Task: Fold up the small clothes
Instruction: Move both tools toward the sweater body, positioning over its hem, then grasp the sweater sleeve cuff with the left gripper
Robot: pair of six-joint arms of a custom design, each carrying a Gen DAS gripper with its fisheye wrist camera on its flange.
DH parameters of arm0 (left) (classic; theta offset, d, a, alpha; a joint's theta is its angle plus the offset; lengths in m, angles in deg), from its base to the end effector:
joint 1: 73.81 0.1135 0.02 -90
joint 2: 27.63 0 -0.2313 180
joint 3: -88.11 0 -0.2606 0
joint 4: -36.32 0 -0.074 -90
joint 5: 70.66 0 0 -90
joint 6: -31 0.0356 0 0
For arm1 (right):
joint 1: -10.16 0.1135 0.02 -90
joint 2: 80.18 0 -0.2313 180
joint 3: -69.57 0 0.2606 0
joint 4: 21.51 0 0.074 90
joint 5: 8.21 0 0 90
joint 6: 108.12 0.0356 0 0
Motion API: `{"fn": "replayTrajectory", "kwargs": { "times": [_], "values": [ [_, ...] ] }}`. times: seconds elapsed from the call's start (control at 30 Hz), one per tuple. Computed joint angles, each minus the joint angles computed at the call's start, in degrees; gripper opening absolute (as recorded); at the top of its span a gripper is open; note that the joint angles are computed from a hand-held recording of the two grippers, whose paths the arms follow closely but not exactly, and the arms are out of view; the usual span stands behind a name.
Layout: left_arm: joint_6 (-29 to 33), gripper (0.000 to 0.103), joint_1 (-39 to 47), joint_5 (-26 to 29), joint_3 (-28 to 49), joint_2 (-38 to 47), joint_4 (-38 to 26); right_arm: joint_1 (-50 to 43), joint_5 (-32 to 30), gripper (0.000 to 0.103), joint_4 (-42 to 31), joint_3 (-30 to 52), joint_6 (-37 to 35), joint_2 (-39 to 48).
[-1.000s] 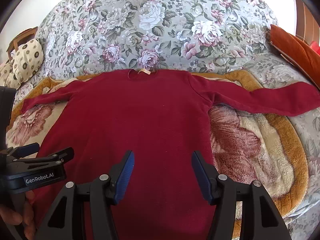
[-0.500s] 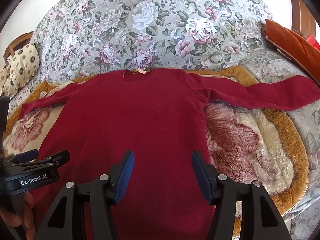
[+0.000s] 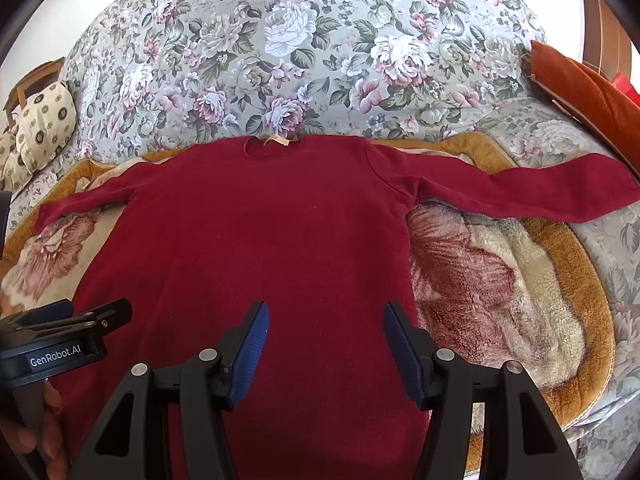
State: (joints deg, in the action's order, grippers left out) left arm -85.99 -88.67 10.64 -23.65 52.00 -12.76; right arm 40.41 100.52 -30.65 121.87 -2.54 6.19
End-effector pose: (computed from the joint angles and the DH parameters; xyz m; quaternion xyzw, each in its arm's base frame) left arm 0.2794 -0.0686 0.1946 -0.1211 0.9568 -0.0223 0.2636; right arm 0.2647 0.1411 0.1246 -0.0515 0.9064 0.0150 0.4190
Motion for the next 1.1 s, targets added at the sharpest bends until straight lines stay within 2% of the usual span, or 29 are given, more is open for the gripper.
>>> {"fn": "replayTrajectory", "kwargs": {
  "times": [0.23,0.4,0.5,0.63,0.73,0.8,0.97,1.0,1.03,1.1],
  "values": [
    [1.0,0.103,2.4,1.2,0.4,-2.5,-0.6,0.0,0.2,0.057,0.2,-0.2,0.1,-0.2],
    [10.2,0.103,11.8,1.5,-1.0,-8.5,5.0,-0.6,-0.8,0.057,1.0,-1.0,0.1,-0.6],
    [15.8,0.103,20.8,4.1,0.3,-6.2,7.2,-1.0,-1.7,0.057,1.0,-0.8,0.3,-0.3],
    [23.4,0.103,32.6,11.0,5.0,1.4,7.9,-1.3,-2.3,0.057,1.8,-1.1,0.4,-0.2],
    [27.5,0.103,40.5,15.5,11.7,9.3,6.1,-1.8,-3.6,0.057,2.0,-1.1,0.4,0.0],
    [27.5,0.103,45.9,18.0,15.6,13.4,6.2,-2.2,-4.2,0.057,2.0,-1.0,0.6,0.2],
    [26.8,0.103,57.0,22.0,25.1,24.6,11.6,-2.4,-5.0,0.057,1.8,-0.9,0.7,0.5],
    [26.6,0.101,58.6,23.0,27.7,27.4,11.7,-2.4,-5.1,0.057,1.8,-0.9,0.7,0.5],
    [26.3,0.094,60.0,23.8,29.7,29.7,12.0,-2.4,-5.3,0.057,1.8,-0.9,0.7,0.5],
    [26.5,0.088,62.5,26.7,35.4,35.6,10.9,-2.6,-5.7,0.057,1.7,-0.8,0.8,0.6]
  ]
}}
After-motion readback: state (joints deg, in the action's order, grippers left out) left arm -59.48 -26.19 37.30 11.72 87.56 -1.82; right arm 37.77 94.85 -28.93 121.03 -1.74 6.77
